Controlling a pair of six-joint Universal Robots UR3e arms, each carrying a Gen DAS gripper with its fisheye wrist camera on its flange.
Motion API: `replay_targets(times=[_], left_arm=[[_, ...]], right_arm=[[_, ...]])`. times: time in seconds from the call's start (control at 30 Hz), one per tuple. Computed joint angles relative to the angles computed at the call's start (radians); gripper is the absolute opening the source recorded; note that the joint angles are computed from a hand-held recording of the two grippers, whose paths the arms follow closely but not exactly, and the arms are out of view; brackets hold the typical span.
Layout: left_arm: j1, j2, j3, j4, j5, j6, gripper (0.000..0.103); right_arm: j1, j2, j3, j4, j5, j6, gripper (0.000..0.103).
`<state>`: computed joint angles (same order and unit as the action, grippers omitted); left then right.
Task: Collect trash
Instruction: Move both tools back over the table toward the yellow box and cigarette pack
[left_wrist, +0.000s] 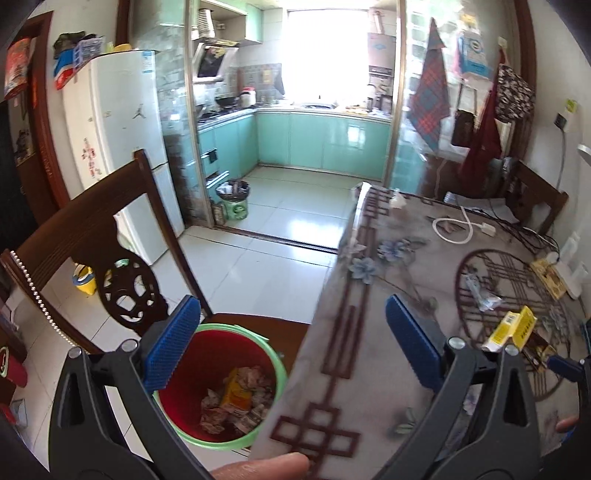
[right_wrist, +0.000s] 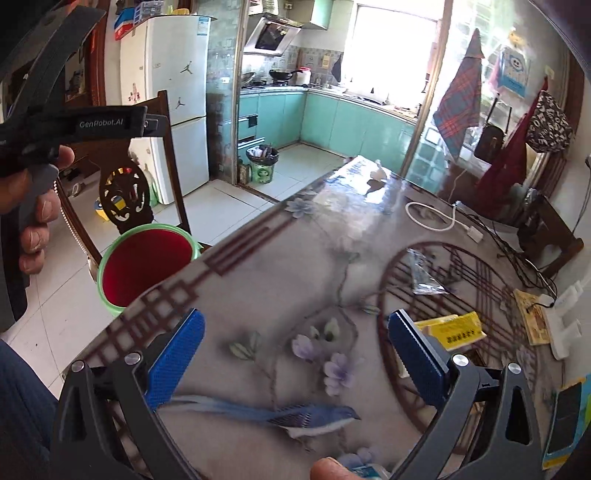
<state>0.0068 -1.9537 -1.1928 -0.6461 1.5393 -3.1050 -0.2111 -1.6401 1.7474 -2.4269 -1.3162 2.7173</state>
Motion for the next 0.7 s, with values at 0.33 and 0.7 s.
replay_targets(times=[0.33,0.7], left_arm=[[-0.270,-0.151,0.172,-0.088,0.041,0.004,0.098],[-0.456,-0.503,0.697,-0.341,0.069,0.066,0.098]], right_arm=[[-0.435,-0.265,0.201,0.142,0.184,-0.233,0.097],[-0.763,-0.236,0.218,0.227,0.276,-0.361,0.097]])
